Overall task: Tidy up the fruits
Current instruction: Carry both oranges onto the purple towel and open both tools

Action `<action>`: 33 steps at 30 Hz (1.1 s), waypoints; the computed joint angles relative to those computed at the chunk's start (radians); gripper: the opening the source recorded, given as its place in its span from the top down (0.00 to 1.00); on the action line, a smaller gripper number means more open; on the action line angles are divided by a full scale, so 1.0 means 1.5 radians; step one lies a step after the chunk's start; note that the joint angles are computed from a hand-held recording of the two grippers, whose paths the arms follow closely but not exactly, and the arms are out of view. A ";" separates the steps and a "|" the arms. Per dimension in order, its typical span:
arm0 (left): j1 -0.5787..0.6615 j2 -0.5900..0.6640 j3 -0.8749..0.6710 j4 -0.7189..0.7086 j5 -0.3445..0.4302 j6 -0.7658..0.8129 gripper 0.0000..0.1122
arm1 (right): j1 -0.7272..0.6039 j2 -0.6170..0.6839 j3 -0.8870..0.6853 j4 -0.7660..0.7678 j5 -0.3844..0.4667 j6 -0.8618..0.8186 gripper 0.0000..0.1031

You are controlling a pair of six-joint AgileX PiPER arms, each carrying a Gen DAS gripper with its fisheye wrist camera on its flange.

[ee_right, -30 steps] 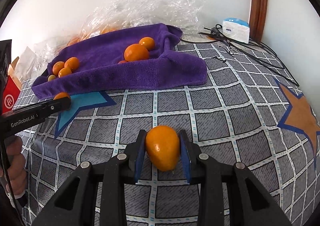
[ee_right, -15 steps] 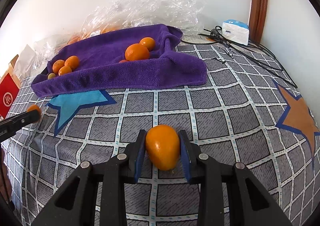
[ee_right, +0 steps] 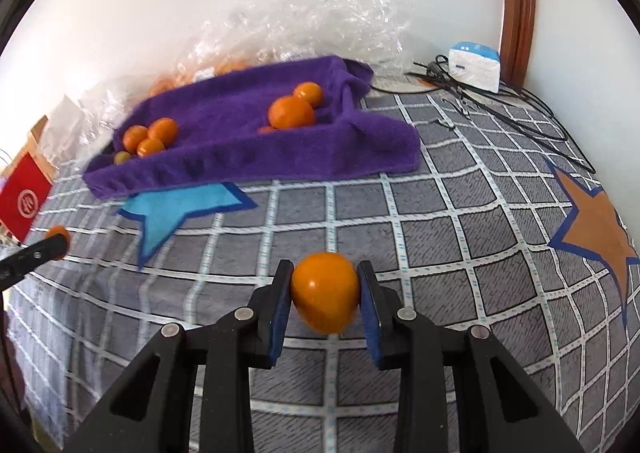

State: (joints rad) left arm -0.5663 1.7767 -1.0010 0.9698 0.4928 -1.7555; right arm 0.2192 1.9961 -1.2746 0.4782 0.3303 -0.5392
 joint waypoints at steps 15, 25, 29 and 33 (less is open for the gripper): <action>0.018 -0.093 -0.019 -0.060 0.046 0.106 0.70 | 0.044 -0.060 -0.094 -0.074 0.085 0.115 0.69; 0.054 -0.080 -0.101 -0.113 0.067 0.218 0.70 | 0.047 -0.007 -0.223 -0.109 0.156 0.177 0.69; 0.071 -0.069 -0.127 -0.132 0.067 0.247 0.70 | 0.047 0.031 -0.291 -0.118 0.189 0.184 0.69; 0.086 -0.049 -0.155 -0.140 0.067 0.270 0.70 | 0.049 0.076 -0.366 -0.135 0.219 0.201 0.69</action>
State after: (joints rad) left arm -0.4368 1.7034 -1.2341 0.7594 0.5931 -1.3504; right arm 0.2932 2.1101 -1.8234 0.2763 0.6588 -0.2374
